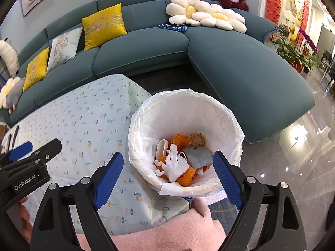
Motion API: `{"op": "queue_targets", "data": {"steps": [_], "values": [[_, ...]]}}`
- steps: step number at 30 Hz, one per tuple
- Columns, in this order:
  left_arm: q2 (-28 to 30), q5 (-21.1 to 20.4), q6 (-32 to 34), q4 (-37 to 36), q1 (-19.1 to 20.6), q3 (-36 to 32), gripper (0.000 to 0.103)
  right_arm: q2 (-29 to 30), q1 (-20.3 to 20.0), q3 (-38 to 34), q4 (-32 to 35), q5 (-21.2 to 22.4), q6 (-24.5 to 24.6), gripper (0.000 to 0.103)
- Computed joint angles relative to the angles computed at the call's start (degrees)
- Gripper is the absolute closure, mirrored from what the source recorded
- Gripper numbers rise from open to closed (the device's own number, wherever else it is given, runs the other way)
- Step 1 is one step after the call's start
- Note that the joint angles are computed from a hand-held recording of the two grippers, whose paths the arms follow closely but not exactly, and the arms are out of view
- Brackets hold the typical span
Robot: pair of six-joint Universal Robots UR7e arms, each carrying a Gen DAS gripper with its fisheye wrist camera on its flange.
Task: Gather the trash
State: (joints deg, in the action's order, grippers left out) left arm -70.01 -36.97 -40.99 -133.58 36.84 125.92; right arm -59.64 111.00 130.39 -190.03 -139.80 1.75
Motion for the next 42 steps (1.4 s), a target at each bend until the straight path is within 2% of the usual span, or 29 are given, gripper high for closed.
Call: {"op": "queue_targets", "data": {"steps": [3,4,8,9,13,31,42], "values": [[0.25,0.03,0.07,-0.05,-0.39,0.16,0.015,0.26,0.03,0.10,-0.39,-0.01,-0.60,0.017],[0.38,0.12,-0.13,-0.05,-0.50,0.17,0.014,0.36,0.06,0.13,-0.50,-0.17,-0.63,0.012],[0.98,0.46,-0.36,-0.11,-0.68,0.30,0.014,0.66,0.22,0.28,-0.70,-1.20,-0.62,0.012],[1.08,0.50,-0.47,0.00,-0.72,0.32,0.014,0.87,0.31,0.36,-1.27,-1.67,-1.00,0.005],[1.70,0.97,-0.61,0.24,-1.06,0.48,0.014,1.47,0.82,0.76,-3.30,-3.56,-2.28,0.007],[2.20,2.17,-1.55,-0.72,-2.37,1.60,0.014,0.83,0.89,1.83,-3.76,-4.15,-1.84,0.007],[2.05,1.54,-2.69,-0.33,-2.30,1.69,0.014,1.19,0.87,2.02,-3.98,-3.89,-1.35,0.007]]}}
